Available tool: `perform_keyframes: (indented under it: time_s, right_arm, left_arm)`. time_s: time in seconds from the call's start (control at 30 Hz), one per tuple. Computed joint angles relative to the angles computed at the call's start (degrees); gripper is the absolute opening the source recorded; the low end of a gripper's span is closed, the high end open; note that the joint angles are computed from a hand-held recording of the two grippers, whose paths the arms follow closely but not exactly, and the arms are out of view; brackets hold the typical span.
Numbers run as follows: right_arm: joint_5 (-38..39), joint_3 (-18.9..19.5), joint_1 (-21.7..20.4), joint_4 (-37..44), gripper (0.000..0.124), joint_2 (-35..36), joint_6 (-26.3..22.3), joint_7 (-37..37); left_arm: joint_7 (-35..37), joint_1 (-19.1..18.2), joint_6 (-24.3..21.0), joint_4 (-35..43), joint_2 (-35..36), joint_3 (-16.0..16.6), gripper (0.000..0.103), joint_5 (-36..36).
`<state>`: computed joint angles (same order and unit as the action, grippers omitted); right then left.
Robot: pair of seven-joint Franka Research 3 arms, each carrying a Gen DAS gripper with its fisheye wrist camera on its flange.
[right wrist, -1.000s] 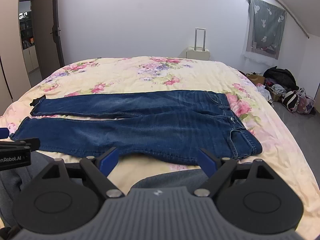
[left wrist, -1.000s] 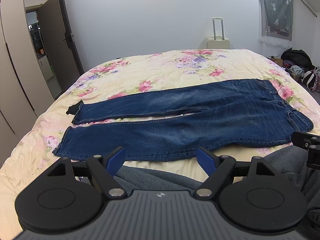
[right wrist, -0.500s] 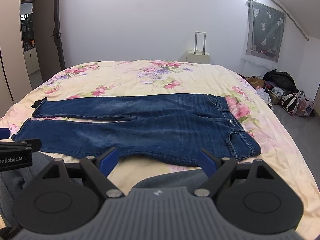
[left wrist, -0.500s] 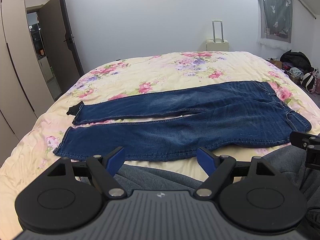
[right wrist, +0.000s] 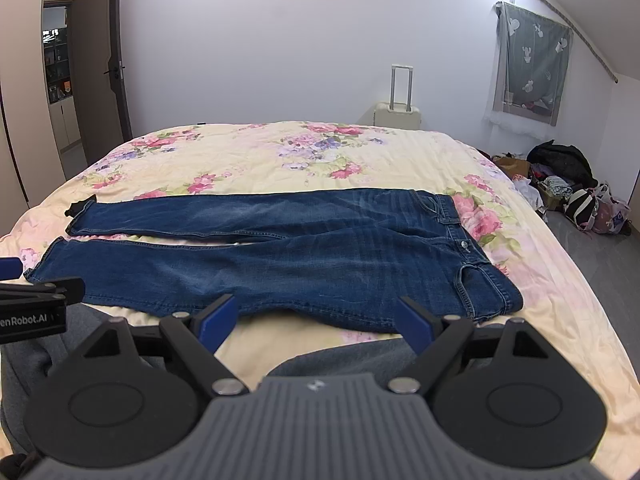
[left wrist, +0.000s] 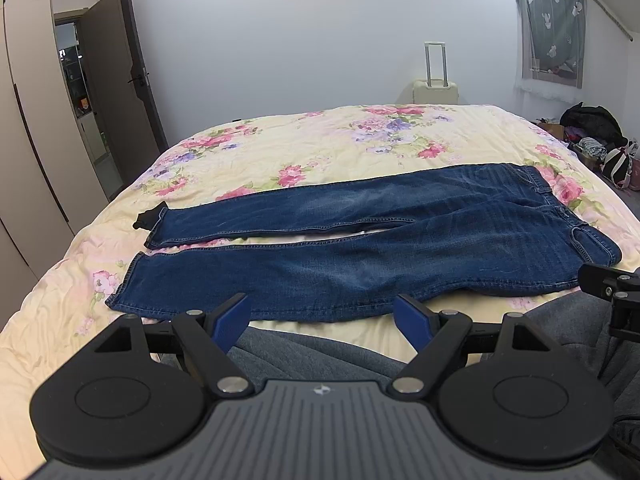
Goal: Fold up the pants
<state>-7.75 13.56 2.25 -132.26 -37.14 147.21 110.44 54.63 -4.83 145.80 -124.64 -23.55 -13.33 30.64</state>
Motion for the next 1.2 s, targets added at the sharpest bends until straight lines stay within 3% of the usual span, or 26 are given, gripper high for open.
perform_keyframes:
  time_s: [1.2]
  right_arm:
    - [-0.15, 0.31, -0.18, -0.66, 0.082, -1.02, 0.57, 0.40]
  left_arm:
    - [-0.52, -0.10, 0.20, -0.62, -1.03, -0.15, 0.095, 0.00]
